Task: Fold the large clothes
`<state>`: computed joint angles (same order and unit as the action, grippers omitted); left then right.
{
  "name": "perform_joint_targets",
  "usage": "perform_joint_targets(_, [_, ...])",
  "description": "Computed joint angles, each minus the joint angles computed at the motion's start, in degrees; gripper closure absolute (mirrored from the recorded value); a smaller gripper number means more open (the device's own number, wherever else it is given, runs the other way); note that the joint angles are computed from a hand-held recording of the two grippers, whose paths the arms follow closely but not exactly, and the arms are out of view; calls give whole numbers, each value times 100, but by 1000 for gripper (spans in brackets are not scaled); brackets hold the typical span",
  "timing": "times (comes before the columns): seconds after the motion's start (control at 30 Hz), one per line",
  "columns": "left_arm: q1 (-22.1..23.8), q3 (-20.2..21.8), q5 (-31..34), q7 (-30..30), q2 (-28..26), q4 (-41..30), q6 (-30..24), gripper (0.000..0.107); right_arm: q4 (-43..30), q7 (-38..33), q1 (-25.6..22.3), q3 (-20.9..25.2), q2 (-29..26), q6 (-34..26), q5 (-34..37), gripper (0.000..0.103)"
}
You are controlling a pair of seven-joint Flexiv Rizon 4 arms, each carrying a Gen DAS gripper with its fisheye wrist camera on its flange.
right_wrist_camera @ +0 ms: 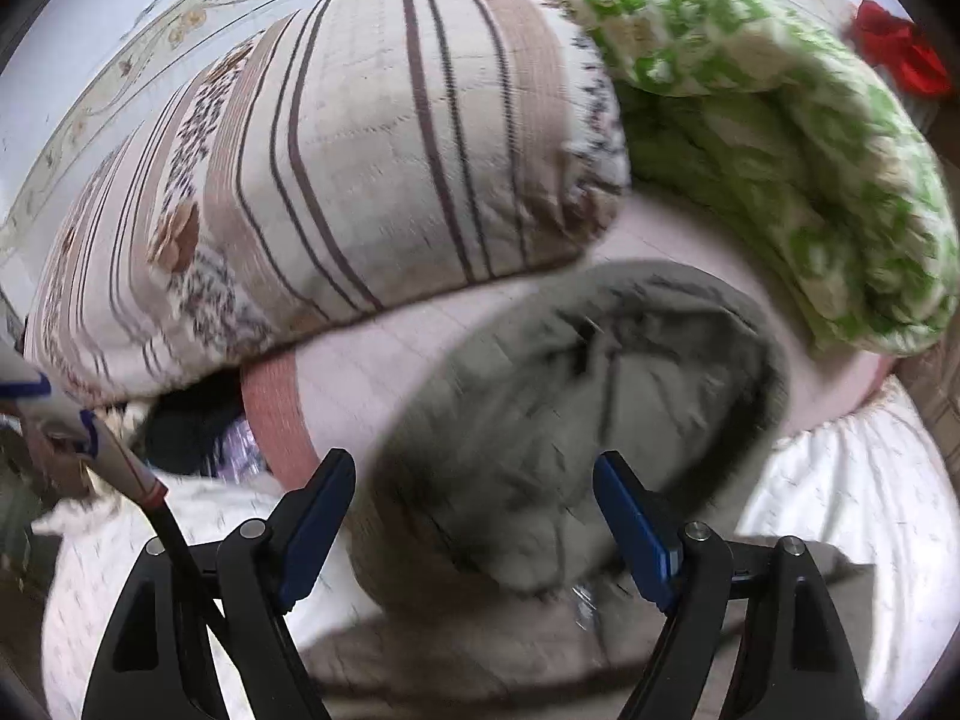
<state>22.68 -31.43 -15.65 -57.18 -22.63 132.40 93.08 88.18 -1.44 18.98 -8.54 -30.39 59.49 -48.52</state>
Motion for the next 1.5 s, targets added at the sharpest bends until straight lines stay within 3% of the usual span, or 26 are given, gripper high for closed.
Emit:
perform_joint_targets(0.1, [-178,182,16,0,-17,-55,-49,40,-574,-211,-95,116,-399,-323,510,17])
perform_joint_targets(0.13, [-217,216,16,7,-14,-60,-38,40,-728,-350,-120,175,-499,-495,710,26])
perform_joint_targets(0.17, [-244,241,15,14,-9,-63,-32,40,-788,-436,-134,200,-545,-554,838,55])
perform_joint_targets(0.23, [-306,299,12,12,12,-61,-18,40,-747,-761,-268,405,-545,-414,1228,94])
perform_joint_targets(0.33, [-177,150,-33,48,67,-5,-11,40,-194,-630,13,170,-120,-407,951,95])
perform_joint_targets(0.47, [470,-514,-192,107,132,141,12,40,650,-378,247,251,703,-508,314,96])
perform_joint_targets(0.6, [726,-648,-114,-85,174,185,178,40,1571,-33,330,745,1650,-723,-268,97])
perform_joint_targets(0.8, [1363,-1092,58,-371,152,205,116,40,2994,795,360,1774,2660,-639,-379,96])
perform_joint_targets(0.9, [1463,-1144,93,-477,135,192,94,40,3565,1542,370,1972,2641,-165,-448,96])
perform_joint_targets(1.03, [1265,-883,148,-570,135,122,79,40,3767,2275,408,1757,1927,450,-586,97])
perform_joint_targets(1.2, [809,-425,122,-589,98,-20,67,40,3429,2066,453,1363,1129,925,-427,96])
perform_joint_targets(1.27, [693,-323,93,-547,87,-58,30,40,3375,2016,531,1199,1036,1020,-395,95])
perform_joint_targets(1.33, [658,-318,55,-480,88,-51,40,40,3500,2436,650,929,1138,1212,-785,94])
perform_joint_targets(1.4, [666,-340,27,-437,92,-31,76,40,3570,2375,629,938,1300,1180,-915,89])
perform_joint_targets(1.43, [681,-362,15,-432,94,-26,82,40,3632,2319,620,967,1430,1110,-1023,76])
perform_joint_targets(1.47, [696,-376,5,-431,94,-21,88,40,3671,2235,595,1043,1534,1004,-1020,51])
perform_joint_targets(1.5, [688,-368,2,-437,99,-12,95,40,3763,2216,582,1113,1700,888,-1091,41])
